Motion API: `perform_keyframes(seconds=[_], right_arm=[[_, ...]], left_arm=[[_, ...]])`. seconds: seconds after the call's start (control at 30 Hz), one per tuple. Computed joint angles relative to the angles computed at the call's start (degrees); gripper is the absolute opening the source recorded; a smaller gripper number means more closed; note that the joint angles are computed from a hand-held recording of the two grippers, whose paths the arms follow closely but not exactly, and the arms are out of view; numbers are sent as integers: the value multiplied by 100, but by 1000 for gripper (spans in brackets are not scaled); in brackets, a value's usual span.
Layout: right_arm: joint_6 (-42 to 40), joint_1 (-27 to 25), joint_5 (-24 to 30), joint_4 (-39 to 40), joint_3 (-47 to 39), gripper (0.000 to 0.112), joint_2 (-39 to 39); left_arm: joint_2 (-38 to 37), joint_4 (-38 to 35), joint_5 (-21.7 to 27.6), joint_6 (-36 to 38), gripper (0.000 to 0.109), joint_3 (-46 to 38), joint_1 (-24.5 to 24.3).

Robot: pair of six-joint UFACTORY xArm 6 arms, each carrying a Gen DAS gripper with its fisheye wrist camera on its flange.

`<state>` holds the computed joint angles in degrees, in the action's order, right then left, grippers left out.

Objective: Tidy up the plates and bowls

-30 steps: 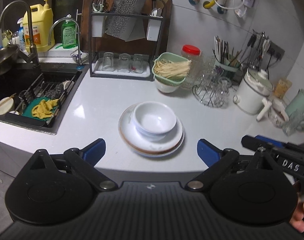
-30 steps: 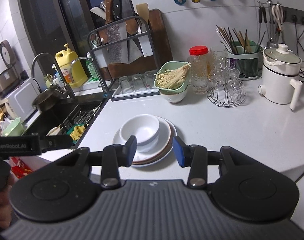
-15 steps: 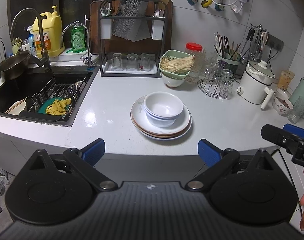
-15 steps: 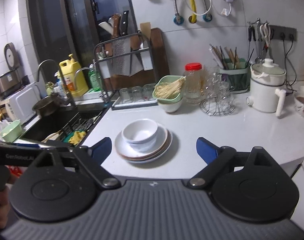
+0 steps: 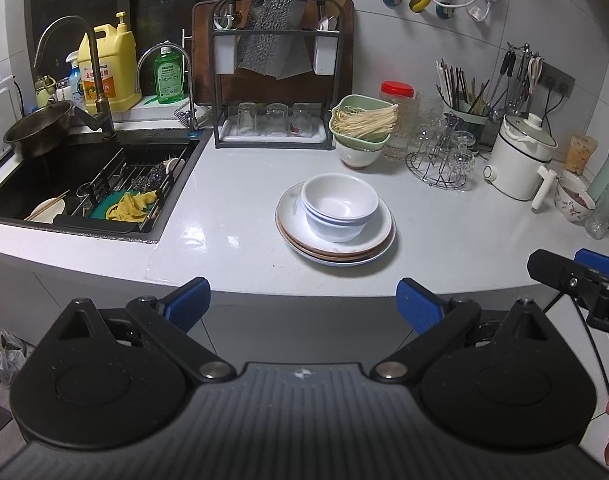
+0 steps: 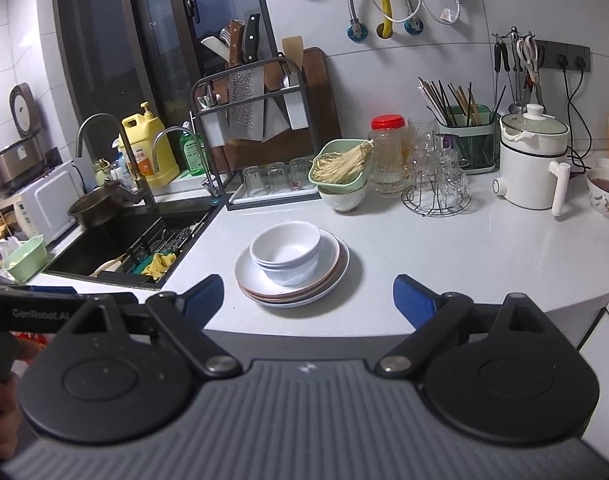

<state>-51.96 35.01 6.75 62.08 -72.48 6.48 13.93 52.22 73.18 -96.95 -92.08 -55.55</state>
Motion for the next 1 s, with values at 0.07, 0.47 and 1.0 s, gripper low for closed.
perform_keyframes(seconds=[0.07,0.47,1.0], right_arm=[[-78,33,-40,126,10,93,-2],[229,-25,-27,-28,186,93,-77],[634,-86,218,-573,153,93,4]], left_arm=[[31,-3,52,41,101,-47,-14],[315,-95,291,164,101,-437,-103],[283,-87,419,-40,101,-348,-153]])
